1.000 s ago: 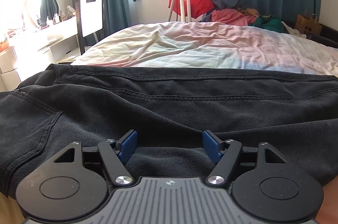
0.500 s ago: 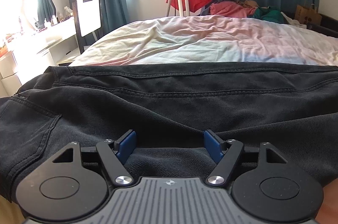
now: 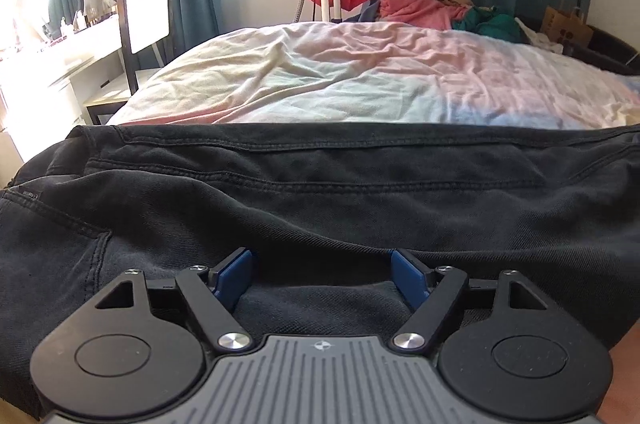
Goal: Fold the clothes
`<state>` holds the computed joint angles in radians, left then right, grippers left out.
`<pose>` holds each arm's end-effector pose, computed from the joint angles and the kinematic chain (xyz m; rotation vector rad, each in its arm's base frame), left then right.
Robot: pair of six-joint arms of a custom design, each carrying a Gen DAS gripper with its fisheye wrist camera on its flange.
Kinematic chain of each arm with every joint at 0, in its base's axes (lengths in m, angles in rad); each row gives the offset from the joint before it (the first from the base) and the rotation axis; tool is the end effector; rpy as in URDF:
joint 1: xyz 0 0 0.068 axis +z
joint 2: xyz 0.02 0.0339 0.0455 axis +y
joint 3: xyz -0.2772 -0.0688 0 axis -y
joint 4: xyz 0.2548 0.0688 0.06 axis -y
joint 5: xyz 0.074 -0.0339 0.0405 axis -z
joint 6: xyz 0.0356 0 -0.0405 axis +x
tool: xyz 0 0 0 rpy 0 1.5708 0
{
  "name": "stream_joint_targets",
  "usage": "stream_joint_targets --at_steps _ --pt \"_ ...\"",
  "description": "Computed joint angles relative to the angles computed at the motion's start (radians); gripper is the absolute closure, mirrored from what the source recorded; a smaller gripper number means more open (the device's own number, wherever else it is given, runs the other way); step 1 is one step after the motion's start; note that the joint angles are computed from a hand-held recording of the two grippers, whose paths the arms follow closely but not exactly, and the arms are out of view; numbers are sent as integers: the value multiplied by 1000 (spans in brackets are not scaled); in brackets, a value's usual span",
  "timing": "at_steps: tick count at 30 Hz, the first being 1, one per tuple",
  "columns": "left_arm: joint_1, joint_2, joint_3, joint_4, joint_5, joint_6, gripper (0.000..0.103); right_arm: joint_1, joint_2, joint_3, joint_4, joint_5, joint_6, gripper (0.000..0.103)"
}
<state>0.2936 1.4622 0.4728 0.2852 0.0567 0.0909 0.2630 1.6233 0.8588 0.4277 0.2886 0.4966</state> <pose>0.2528 0.0743 0.1382 -0.2007 2.2685 0.1379 0.3522 0.0843 0.2215 0.4138 1.8548 0.2420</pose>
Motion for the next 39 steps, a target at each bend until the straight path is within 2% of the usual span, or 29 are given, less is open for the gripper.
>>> stream_joint_targets --at_steps 2,5,8,10,13,16,19,22,25,27,30,31,33,36,39 --pt "58 -48 2 -14 64 -23 25 116 -19 33 23 96 -128 92" --pt "177 -125 14 -37 192 -83 23 306 6 72 150 200 -325 92" --pt "313 -173 25 -42 316 -153 22 500 105 117 318 243 -532 92" --pt "403 -179 37 -34 399 -200 22 608 199 156 389 230 -631 92" --pt "506 -173 61 -28 491 -254 22 717 355 241 339 164 -648 92" --pt "522 -161 74 -58 502 -218 21 768 511 350 163 126 -586 92" --pt "529 -145 89 -100 509 -179 21 790 584 371 139 129 -538 90" --pt "504 -97 128 -200 527 -144 17 775 534 376 50 72 -509 86" --pt "482 -31 178 -319 566 -117 17 745 447 423 -195 -63 -516 66" --pt "478 -32 167 -337 564 -95 16 752 361 387 -274 -116 -522 61" --pt "480 -41 159 -366 570 -67 15 723 166 217 -288 -204 -527 47" --pt "487 -41 161 -378 585 -63 15 716 104 159 -280 -199 -532 38" --pt "499 -40 167 -396 614 -61 15 692 12 66 -247 -180 -554 37" --pt "505 -33 174 -407 631 -66 15 658 -17 20 -217 -111 -569 35" --pt "489 -37 171 -395 608 -72 15 625 -25 -8 -190 -51 -596 35"
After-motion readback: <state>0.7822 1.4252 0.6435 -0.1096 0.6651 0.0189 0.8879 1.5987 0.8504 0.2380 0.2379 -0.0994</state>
